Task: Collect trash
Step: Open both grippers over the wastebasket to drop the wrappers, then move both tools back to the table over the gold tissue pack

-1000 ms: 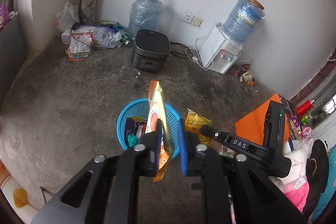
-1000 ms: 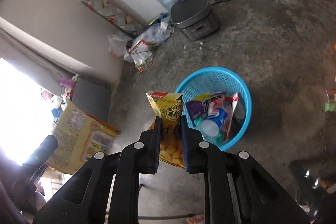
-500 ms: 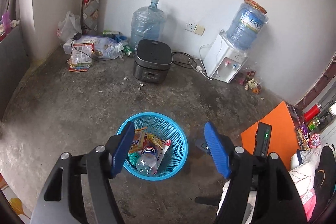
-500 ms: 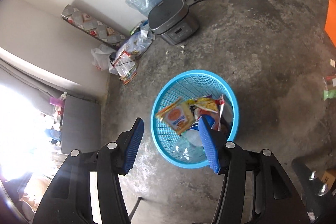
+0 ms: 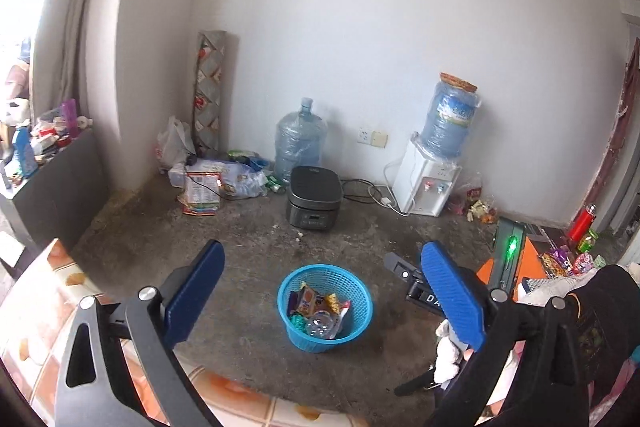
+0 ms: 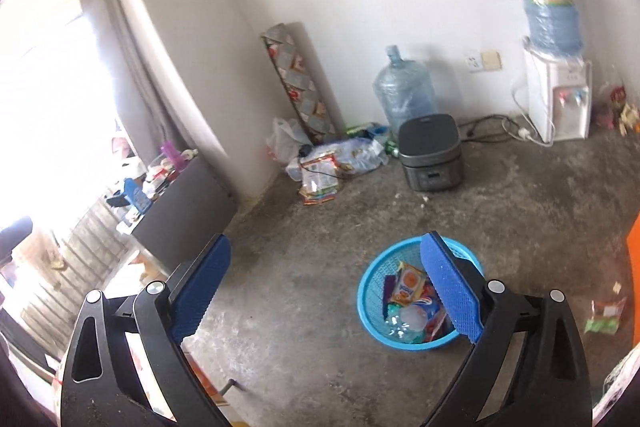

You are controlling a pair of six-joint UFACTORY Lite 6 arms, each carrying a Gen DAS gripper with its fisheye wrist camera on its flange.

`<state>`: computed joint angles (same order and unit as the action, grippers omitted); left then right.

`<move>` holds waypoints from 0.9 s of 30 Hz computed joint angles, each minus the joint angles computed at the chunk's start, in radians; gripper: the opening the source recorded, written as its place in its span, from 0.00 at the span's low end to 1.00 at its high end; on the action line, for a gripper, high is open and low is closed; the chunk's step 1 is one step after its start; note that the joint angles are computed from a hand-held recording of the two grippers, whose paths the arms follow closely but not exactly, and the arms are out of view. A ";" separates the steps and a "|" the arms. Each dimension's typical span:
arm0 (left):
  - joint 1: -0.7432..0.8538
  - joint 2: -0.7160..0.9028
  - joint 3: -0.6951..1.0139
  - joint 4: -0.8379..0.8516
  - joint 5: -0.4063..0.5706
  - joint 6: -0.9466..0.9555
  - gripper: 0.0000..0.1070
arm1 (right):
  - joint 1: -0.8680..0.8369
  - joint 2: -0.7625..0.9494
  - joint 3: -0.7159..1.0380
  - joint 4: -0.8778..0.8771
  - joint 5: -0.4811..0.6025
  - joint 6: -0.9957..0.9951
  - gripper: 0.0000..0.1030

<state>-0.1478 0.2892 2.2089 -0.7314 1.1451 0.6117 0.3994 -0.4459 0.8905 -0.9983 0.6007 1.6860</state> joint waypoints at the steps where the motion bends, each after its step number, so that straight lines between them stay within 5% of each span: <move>1: 0.060 -0.062 -0.066 -0.023 0.004 0.032 0.91 | 0.044 0.016 0.029 -0.020 0.019 -0.004 0.91; 5: 0.345 -0.245 -0.265 -0.123 0.064 0.187 0.91 | 0.217 0.122 0.170 -0.057 0.107 -0.030 0.92; 14: 1.043 -0.332 -0.551 -0.290 0.280 0.490 0.91 | 0.379 0.380 0.414 0.173 -0.064 -0.243 0.92; 20: 1.291 -0.142 -0.391 -0.284 0.319 0.437 0.90 | 0.374 0.476 0.511 0.445 -0.156 -0.482 0.88; 27: 1.407 0.108 -0.137 -0.291 0.340 0.333 0.80 | 0.421 0.682 0.736 0.842 -0.140 -0.782 0.78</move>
